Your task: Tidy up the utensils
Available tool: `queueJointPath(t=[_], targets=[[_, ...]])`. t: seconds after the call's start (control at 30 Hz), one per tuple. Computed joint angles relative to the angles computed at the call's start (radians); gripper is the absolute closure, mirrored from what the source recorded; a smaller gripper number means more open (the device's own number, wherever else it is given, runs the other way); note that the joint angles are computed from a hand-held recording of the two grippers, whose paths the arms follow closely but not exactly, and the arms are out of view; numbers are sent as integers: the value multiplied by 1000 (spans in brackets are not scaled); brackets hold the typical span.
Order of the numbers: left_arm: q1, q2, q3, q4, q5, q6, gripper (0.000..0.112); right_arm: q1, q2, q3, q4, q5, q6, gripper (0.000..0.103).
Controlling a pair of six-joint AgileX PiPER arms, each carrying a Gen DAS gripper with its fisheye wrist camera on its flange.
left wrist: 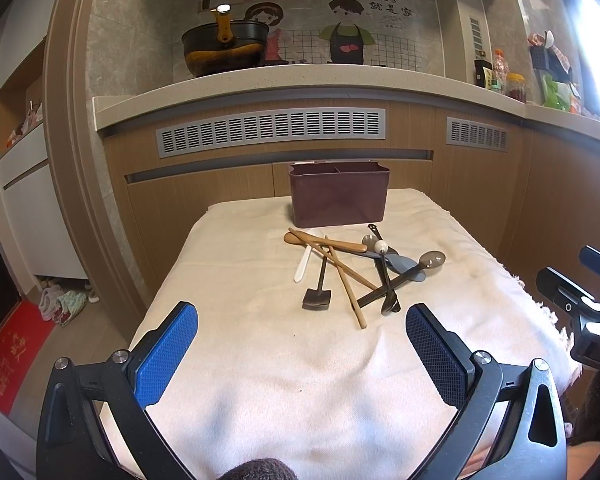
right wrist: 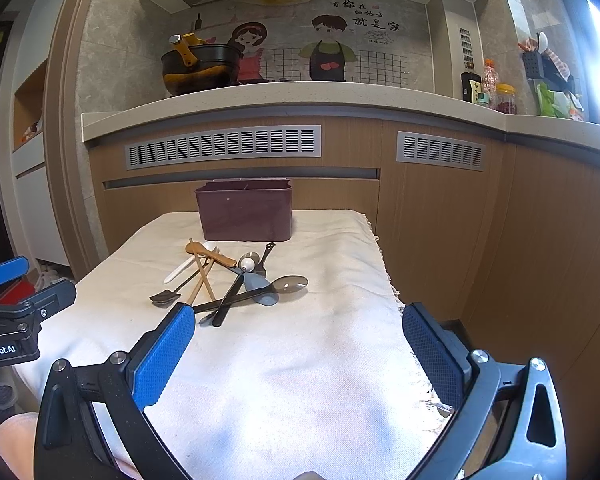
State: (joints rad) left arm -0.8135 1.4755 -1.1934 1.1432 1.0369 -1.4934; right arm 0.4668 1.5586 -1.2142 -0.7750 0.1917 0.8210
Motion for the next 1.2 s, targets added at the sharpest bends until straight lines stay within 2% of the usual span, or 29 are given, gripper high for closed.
queueJointPath(t=[0.47,0.67,0.87,0.97,1.07,1.2], targets=[[-1,-6,3,-7,-1,11,9,10,7,-5,-49,12,51,0],[51,7,-30,-32,-39,73,9,0,42,-71,-28,29,17,0],[119,50,-117,-51,-77,180,9,-25,121,-237,251,62,-277,0],[177,88,-194,-115,-108,281,9,-35,195,-367,415,114,-459,0],[249,141,-292,-193,-122,406,9,-49,290,-530,541,194,-604,0],[352,217,-436,-274,-151,553,9,-65,467,-822,686,367,-791,0]])
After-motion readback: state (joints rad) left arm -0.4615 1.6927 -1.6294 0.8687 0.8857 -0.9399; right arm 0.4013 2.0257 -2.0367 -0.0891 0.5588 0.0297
